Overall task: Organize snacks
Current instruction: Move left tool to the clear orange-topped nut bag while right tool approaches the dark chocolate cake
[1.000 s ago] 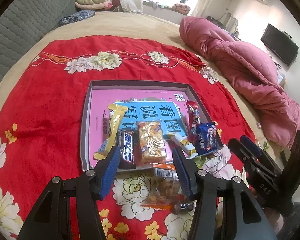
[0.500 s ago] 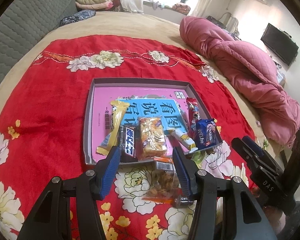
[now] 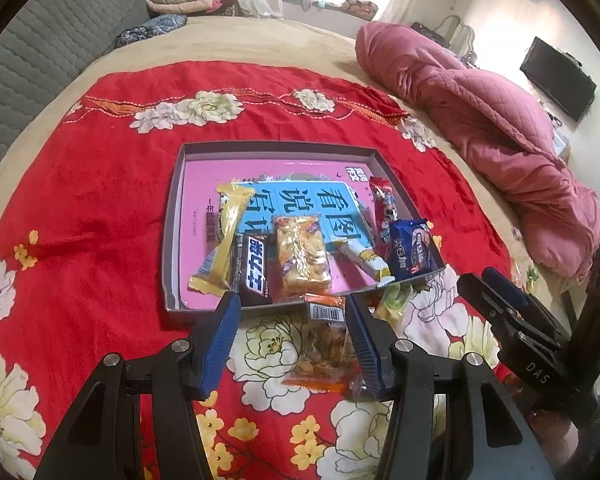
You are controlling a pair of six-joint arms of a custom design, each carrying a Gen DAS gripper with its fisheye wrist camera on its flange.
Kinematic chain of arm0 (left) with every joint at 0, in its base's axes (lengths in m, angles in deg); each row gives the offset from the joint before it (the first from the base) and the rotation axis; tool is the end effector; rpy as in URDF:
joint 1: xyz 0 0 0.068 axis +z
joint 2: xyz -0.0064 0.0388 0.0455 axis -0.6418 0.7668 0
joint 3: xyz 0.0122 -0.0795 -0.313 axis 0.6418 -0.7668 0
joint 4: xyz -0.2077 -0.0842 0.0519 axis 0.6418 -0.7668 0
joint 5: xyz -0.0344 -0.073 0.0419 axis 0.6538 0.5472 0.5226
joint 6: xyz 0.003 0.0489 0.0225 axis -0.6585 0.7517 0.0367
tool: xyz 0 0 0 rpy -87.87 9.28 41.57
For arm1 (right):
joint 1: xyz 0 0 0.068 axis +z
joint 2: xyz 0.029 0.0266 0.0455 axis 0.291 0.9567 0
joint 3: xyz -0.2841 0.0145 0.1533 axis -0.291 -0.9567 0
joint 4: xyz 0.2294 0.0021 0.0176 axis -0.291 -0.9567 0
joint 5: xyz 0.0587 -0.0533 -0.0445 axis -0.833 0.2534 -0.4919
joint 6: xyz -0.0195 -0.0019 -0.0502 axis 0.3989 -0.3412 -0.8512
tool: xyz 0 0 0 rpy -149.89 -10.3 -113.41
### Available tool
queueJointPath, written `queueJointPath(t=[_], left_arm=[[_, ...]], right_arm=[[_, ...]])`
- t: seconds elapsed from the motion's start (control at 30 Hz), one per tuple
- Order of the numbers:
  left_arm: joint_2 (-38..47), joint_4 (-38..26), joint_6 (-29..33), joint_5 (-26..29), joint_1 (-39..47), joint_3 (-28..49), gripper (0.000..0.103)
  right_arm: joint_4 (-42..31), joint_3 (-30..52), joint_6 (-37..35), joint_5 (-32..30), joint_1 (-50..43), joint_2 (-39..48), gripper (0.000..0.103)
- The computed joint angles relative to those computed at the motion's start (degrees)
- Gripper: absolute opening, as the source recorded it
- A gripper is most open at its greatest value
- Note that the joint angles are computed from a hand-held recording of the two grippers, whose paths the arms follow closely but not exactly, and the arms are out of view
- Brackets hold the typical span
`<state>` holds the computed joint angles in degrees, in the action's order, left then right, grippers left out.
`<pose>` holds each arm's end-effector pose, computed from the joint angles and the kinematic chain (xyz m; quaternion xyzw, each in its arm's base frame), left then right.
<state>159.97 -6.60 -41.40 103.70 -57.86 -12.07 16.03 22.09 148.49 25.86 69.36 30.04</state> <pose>0.2149 -0.0801 0.3091 0.1825 0.9327 -0.1782 0.2548 0.1023 0.0970 0.2907 0.1558 0.8878 0.0778 0.4261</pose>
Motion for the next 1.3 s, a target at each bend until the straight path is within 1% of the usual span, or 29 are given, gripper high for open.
queueJointPath(t=[0.17, 0.3, 0.47, 0.63, 0.93, 1.1, 1.3], left_arm=[[-0.08, -0.19, 0.2, -0.56, -0.85, -0.58, 0.056], [-0.18, -0.41, 0.28, -0.7, -1.11, -0.79, 0.056], [-0.27, -0.73, 0.56, -0.86, -1.18, -1.2, 0.056], [-0.33, -1.15, 0.98, -0.91, -1.32, -1.59, 0.056], [0.3, -1.3, 1.08, -1.35, -2.45, -2.16, 0.056], [0.36, -1.31, 1.27, -1.22, -2.06, -2.37, 0.056], [0.6, -1.29, 1.49, -1.13, -1.77, -2.82, 0.056]], right_arm=[[-1.83, 0.41, 2.38, -1.34, 0.57, 0.38, 0.071], [-4.33, 1.44, 5.4, -1.78, 2.43, 1.46, 0.071], [-7.24, 2.56, 9.44, -3.99, 4.35, 3.56, 0.071], [-8.63, 2.92, 12.22, -4.66, 6.76, 4.36, 0.071], [-7.28, 3.42, 17.61, -10.45, 11.37, 9.66, 0.071], [-7.15, 5.38, 18.38, -10.58, 14.38, 14.73, 0.071], [-5.56, 5.68, 18.56, -10.88, 15.02, 17.28, 0.071]])
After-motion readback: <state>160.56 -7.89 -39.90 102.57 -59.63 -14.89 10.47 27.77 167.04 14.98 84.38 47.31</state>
